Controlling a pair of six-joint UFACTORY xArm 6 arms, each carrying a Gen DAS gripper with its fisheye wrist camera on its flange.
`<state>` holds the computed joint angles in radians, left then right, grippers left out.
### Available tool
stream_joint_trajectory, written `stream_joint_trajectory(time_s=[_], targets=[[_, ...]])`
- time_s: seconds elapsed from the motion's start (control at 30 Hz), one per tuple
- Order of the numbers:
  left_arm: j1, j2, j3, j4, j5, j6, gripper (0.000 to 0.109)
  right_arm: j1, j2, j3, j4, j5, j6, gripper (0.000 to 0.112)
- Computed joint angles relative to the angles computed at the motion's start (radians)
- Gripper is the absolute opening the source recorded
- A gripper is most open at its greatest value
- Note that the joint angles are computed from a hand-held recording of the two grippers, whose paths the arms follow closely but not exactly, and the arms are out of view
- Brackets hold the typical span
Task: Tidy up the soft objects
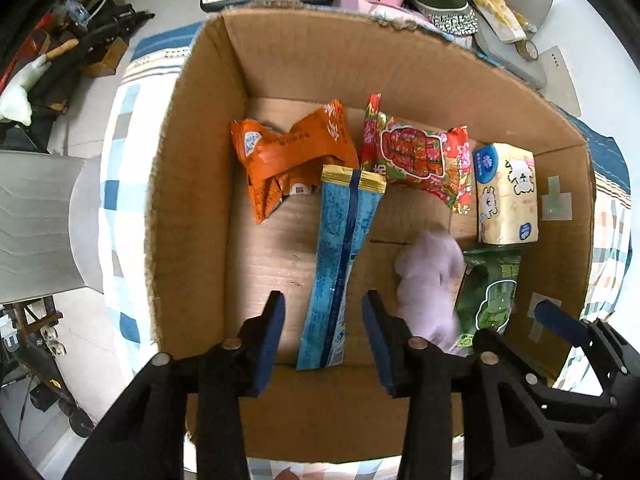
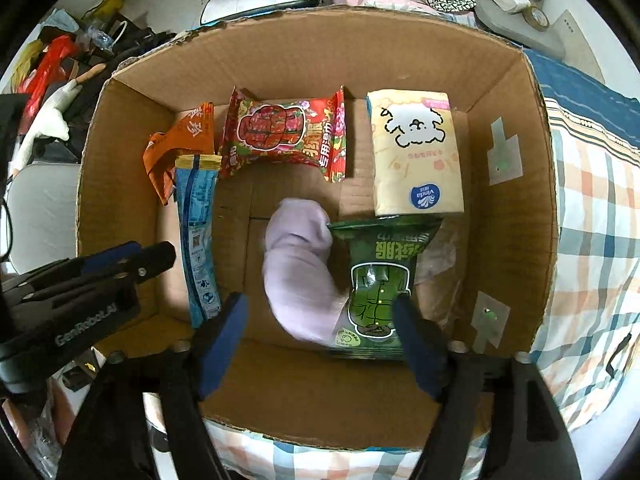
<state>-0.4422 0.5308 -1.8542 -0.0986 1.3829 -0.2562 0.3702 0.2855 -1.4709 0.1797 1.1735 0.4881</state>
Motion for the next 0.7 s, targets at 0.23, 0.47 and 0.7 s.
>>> stream_joint_trajectory(time_s=[0.23, 0.47, 0.7], targets=[[-0.008, -0.093, 0.107, 0.052, -0.1, -0.032, 0.084, 0.014, -0.038, 0.026, -0.068, 0.024, 0.026, 0.1], [-0.015, -0.172, 0.182, 0.096, -0.149, -0.055, 0.097, 0.031, -0.087, 0.063, -0.145, 0.042, 0.073, 0.101], [-0.037, -0.284, 0.273, 0.126, -0.198, -0.08, 0.097, 0.041, -0.181, 0.122, -0.181, 0.041, 0.112, 0.101]])
